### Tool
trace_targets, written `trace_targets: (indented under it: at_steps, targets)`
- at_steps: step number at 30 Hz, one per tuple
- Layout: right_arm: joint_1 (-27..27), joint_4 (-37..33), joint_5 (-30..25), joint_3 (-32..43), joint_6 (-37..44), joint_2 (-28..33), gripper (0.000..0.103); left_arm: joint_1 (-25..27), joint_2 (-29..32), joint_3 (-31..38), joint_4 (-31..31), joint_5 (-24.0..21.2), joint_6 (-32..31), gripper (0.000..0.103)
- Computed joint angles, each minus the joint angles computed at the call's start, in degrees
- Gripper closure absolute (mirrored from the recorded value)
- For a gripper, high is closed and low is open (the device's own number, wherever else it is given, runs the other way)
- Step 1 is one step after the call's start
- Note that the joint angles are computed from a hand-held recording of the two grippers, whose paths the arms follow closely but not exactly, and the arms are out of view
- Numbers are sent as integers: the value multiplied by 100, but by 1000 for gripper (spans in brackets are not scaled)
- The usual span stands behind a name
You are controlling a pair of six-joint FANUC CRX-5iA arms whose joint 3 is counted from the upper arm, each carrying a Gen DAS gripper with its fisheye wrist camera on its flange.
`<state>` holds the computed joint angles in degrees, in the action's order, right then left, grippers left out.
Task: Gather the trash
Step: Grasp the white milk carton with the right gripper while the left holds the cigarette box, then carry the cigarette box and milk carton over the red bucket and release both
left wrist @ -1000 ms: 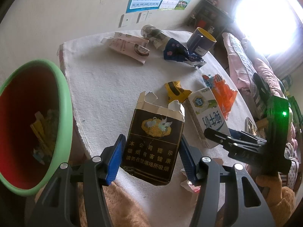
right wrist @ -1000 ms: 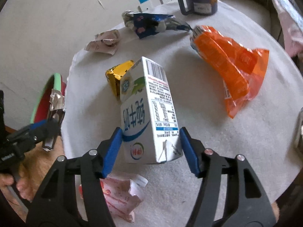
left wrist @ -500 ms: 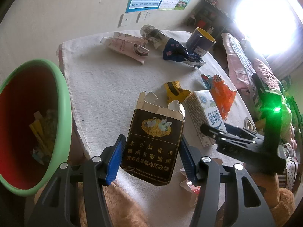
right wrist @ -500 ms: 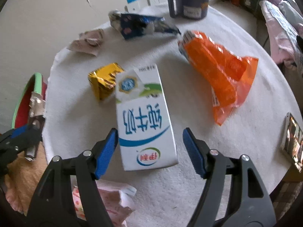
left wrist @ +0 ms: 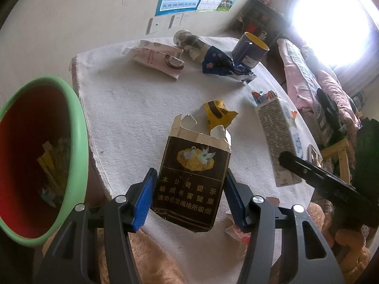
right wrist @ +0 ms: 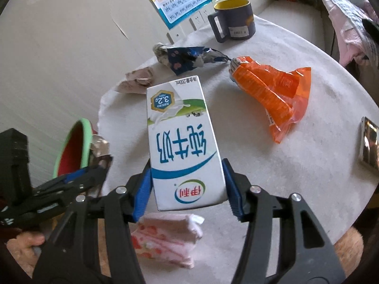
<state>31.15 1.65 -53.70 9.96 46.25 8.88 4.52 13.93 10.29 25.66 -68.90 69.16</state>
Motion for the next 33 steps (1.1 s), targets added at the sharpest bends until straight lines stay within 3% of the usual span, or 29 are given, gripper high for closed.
trace_targets:
  at_steps: [23,29,33]
  targets:
    - [518,216,214,66,-215,-250,49,21,-171,-158,55,278,-98,49]
    - [678,501,196,133,-369,-288,49,284,-547,-375,261,549,-85,49]
    - [763,617,205,234,-437,-260,49,550,-777,-353,64,739,44,49]
